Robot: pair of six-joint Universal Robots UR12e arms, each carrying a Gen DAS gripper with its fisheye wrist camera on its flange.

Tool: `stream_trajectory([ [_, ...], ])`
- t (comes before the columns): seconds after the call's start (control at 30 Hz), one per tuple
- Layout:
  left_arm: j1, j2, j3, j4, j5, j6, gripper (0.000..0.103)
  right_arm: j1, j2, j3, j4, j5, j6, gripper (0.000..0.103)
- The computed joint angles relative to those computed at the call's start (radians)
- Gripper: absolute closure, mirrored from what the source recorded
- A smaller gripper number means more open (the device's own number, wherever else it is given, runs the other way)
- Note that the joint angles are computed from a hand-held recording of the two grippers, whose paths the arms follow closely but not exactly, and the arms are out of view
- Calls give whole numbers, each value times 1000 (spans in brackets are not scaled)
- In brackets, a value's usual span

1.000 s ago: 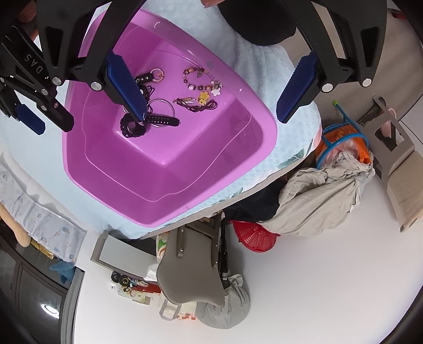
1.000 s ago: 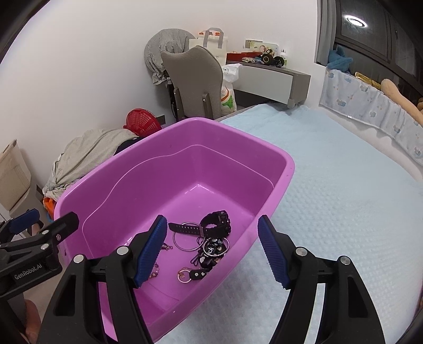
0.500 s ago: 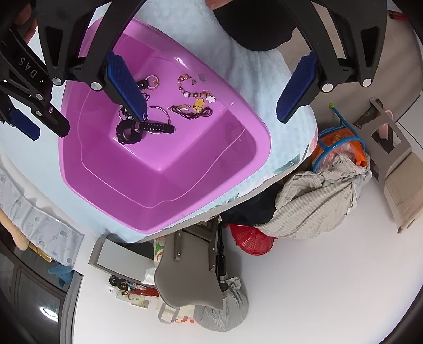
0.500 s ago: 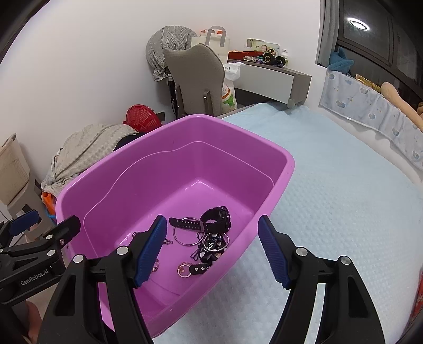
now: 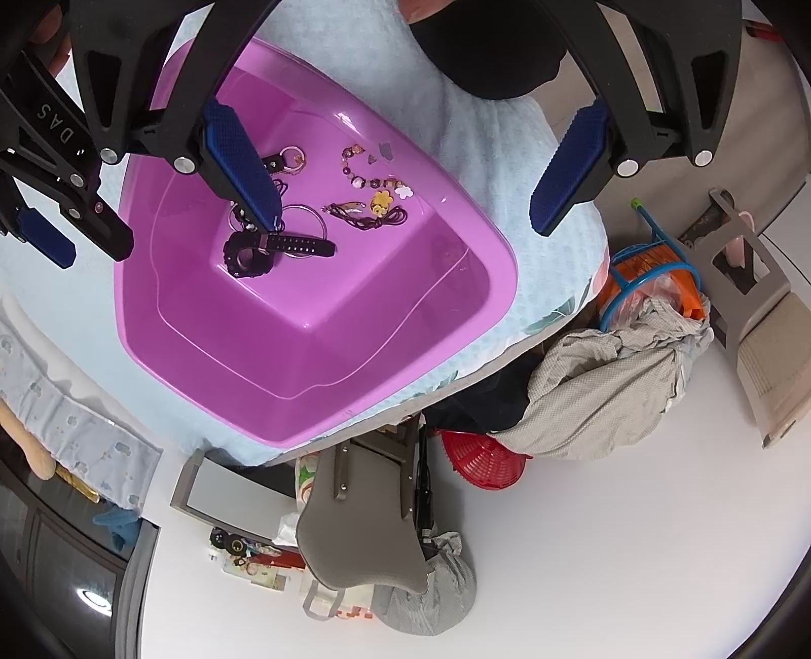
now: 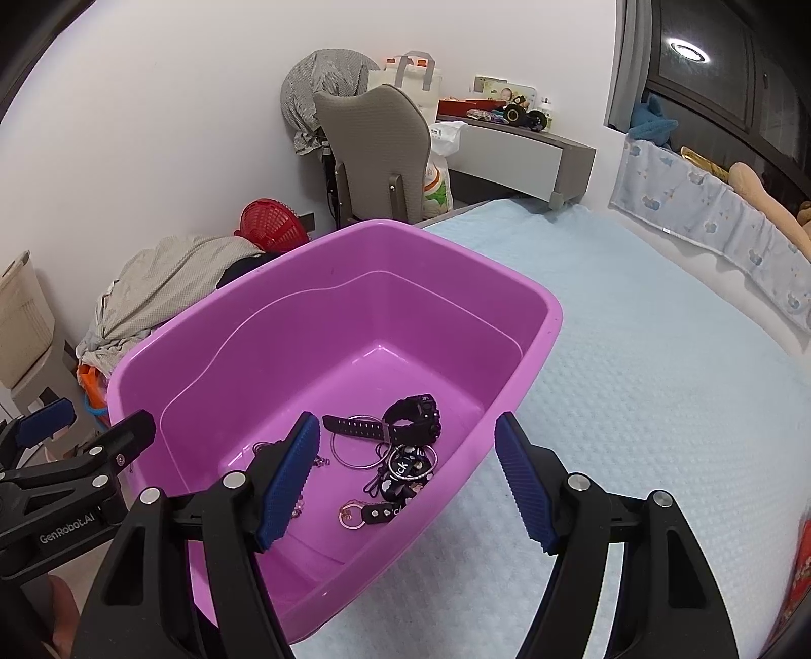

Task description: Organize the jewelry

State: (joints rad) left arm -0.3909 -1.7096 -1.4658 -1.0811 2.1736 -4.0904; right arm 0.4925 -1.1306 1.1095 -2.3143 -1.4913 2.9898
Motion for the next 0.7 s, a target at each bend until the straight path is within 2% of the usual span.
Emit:
stream_trajectory([
  [0.7,-1,-3,9,-6,3,11,6,-1,-10,12,-3,-6,-14,34],
])
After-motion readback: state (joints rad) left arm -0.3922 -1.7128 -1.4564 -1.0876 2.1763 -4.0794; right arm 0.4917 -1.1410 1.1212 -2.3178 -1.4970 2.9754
